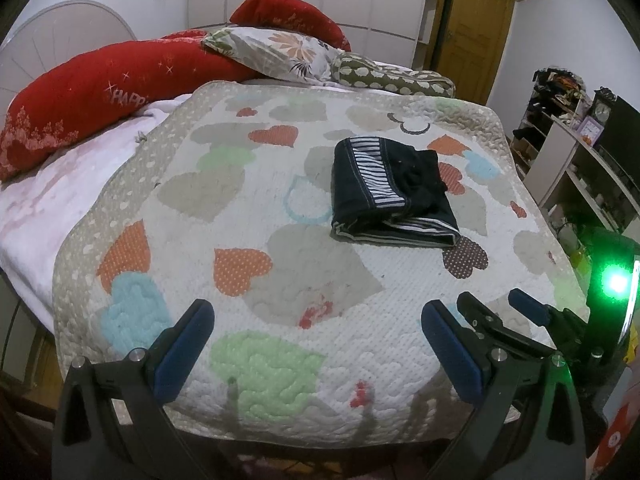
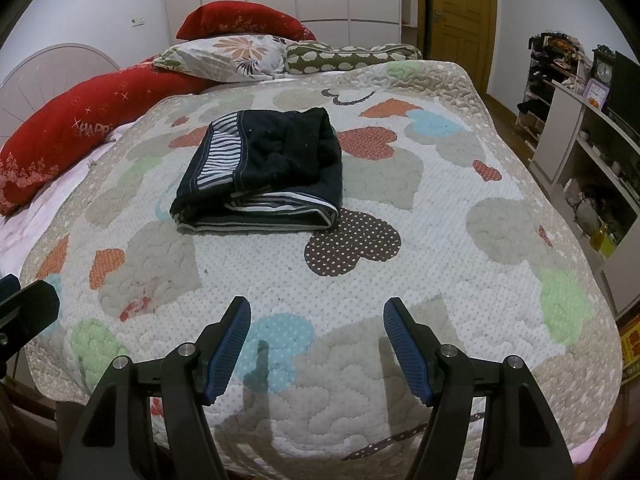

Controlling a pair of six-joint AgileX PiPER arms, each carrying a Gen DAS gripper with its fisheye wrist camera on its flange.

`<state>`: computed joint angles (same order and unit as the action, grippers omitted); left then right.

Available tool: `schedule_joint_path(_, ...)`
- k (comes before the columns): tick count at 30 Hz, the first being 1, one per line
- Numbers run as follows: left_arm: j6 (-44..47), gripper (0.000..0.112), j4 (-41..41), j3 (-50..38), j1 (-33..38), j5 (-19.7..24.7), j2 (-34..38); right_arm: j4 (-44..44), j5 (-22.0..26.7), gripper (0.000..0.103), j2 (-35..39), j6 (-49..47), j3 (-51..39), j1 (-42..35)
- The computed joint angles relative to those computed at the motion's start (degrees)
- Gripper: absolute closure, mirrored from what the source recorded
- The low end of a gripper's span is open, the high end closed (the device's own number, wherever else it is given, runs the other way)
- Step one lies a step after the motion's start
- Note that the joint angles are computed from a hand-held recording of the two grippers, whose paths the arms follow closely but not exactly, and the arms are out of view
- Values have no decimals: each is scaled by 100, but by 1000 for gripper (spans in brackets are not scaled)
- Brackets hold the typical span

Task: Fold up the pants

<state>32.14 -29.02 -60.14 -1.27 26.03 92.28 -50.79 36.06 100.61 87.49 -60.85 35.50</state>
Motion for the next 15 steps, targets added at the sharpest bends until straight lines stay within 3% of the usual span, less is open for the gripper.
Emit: schedule_joint_path(15,36,9,-12,7,12,0,78,-129,-14,30,65,106,-2,54)
